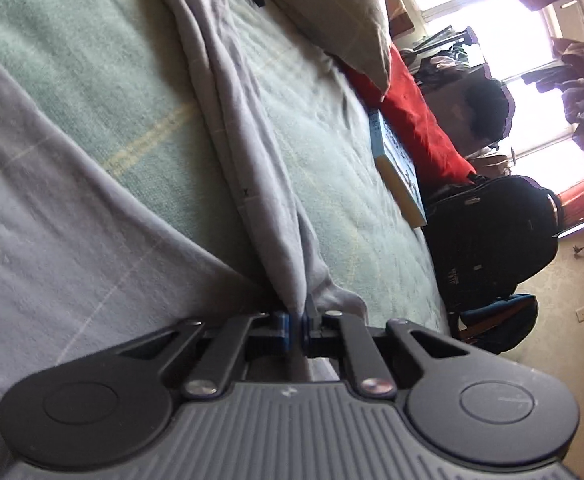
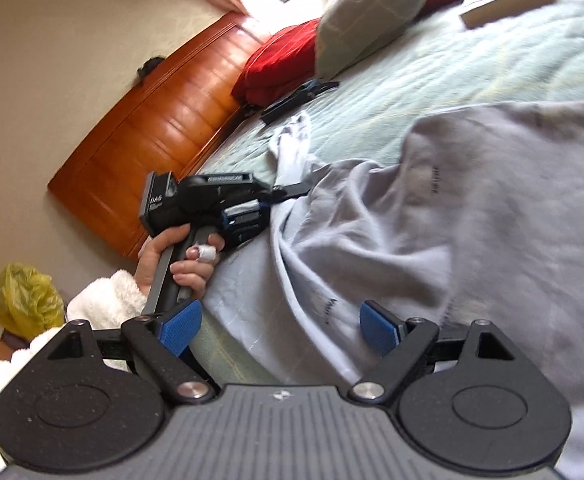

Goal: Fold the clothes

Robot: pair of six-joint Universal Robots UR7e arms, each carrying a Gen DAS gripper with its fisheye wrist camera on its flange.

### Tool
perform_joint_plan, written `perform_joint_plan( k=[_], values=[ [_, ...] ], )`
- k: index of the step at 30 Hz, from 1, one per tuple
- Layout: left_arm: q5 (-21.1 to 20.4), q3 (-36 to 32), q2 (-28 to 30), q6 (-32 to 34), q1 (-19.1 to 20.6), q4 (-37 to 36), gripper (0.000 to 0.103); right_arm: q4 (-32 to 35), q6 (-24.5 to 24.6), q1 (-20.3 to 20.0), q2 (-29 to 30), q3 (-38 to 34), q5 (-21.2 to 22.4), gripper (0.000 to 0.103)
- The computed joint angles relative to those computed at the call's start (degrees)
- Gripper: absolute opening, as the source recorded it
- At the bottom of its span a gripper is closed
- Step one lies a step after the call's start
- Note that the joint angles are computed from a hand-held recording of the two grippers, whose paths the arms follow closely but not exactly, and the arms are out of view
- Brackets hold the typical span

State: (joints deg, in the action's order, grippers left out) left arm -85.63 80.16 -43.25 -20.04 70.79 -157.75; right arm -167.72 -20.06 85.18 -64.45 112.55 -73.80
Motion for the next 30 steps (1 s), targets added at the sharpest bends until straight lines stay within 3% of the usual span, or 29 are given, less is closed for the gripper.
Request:
perform_joint_plan(
  k=[2, 7, 11, 19, 23, 26, 30],
  values=[
    [2.77, 0.03, -0.34, 0.92, -1.36, 0.48, 0.005, -0.99, 0.68, -0.24, -0.79, 0.79, -0.02, 0.090],
    [7.97, 2.87, -2.55, 8.59, -5.66, -4.80, 0.004, -3.91, 0.01, -0.98, -3.39, 3.34, -0.24, 0.090],
    [11.40, 8.52, -6.09, 13.08, -8.56, -12.48, 0.004, -6.23, -0.30, -1.80, -5.17, 5.01, -0.34, 0.092],
    [23.45, 20.43, -11.43, 20.30, -13.86, -25.65, 0.004, -10.50, 0.44, -2.56, -6.93, 7.04, -2.51, 0.093],
    [23.72, 23.39, -13.29, 18.13, -14.02, -25.98, 0.004, -12.12, -0.35, -2.00, -7.00, 7.26, -5.04, 0.093],
    [25.50, 24.74, -14.08, 17.01, -14.01, -25.04, 0.004, -16.27, -2.82, -0.66, -6.83, 8.23, -9.43, 0.093],
    [24.79, 25.99, -15.11, 14.47, -13.40, -24.09, 0.004, -21.82, -8.11, 1.84, -5.99, 8.90, -17.87, 0.092]
  ],
)
